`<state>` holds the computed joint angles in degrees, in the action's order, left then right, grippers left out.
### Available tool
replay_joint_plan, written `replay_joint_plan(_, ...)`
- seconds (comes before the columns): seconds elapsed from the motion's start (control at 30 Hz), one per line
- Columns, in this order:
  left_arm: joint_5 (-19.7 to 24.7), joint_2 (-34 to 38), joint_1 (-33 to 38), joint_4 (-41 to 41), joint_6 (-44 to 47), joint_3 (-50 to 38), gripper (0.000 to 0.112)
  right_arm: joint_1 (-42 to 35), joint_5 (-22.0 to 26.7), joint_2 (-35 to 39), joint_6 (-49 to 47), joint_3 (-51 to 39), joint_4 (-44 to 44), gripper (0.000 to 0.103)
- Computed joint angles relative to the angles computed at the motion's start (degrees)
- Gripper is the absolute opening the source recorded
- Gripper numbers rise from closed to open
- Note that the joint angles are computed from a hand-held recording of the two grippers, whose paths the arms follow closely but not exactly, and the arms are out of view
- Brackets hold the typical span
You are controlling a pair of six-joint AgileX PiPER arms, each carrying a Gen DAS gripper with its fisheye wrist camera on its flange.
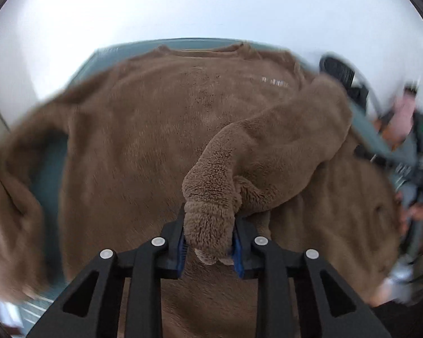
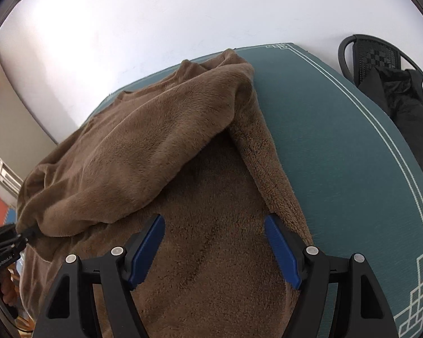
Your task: Fold clothes
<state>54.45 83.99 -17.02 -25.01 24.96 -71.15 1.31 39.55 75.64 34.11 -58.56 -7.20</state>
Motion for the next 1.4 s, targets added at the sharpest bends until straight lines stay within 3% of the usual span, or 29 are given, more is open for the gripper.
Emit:
replay_joint_plan(0.1, 3.13, 1.57, 4.01, -7.88, 2.61, -1.03, 0.032, -1.35, 3.42, 0.28, -4.18, -2.77, 1.62, 0.076)
replay_joint_plan(0.3, 3.42, 5.54, 4.92, -10.99, 1.20, -3.46, 0.032, -2.71, 9.43, 0.02, -1.70, -9.20, -8.99, 0.076)
replay_joint_plan(0.43, 3.99, 7.85, 6.53, -13.03, -0.43, -7.92, 0.032, -2.28, 12.64, 2.09, -2.54, -11.71, -11.64, 0.076)
replay_joint_plan(0.73, 0.93, 9.04, 10.62, -16.35, -1.74, -23.06, 0.031, 0.15, 12.87, 13.99, -2.92, -15.56, -17.11, 0.076)
replay_joint_plan(0.93, 2.49, 12.98, 10.37, -7.61, -8.02, -23.57, 0.031, -4.58, 12.27, 15.36, 0.12, -15.62, -18.72, 0.078)
replay_joint_plan(1.07, 1.89, 15.30, 10.46, -4.65, -9.71, -19.20, 0.032, -7.07, 11.84, 14.08, 0.49, -14.24, -17.53, 0.082)
replay_joint_plan(1.27, 1.10, 16.12, 11.38, -6.22, -9.39, -16.69, 0.031, -2.49, 11.41, 14.43, -2.53, -18.12, -17.87, 0.082)
replay_joint_plan(1.4, 0.53, 15.59, 10.92, -6.85, -9.22, -16.63, 0.032, 1.03, 14.70, 23.18, -8.45, -27.97, -19.47, 0.083)
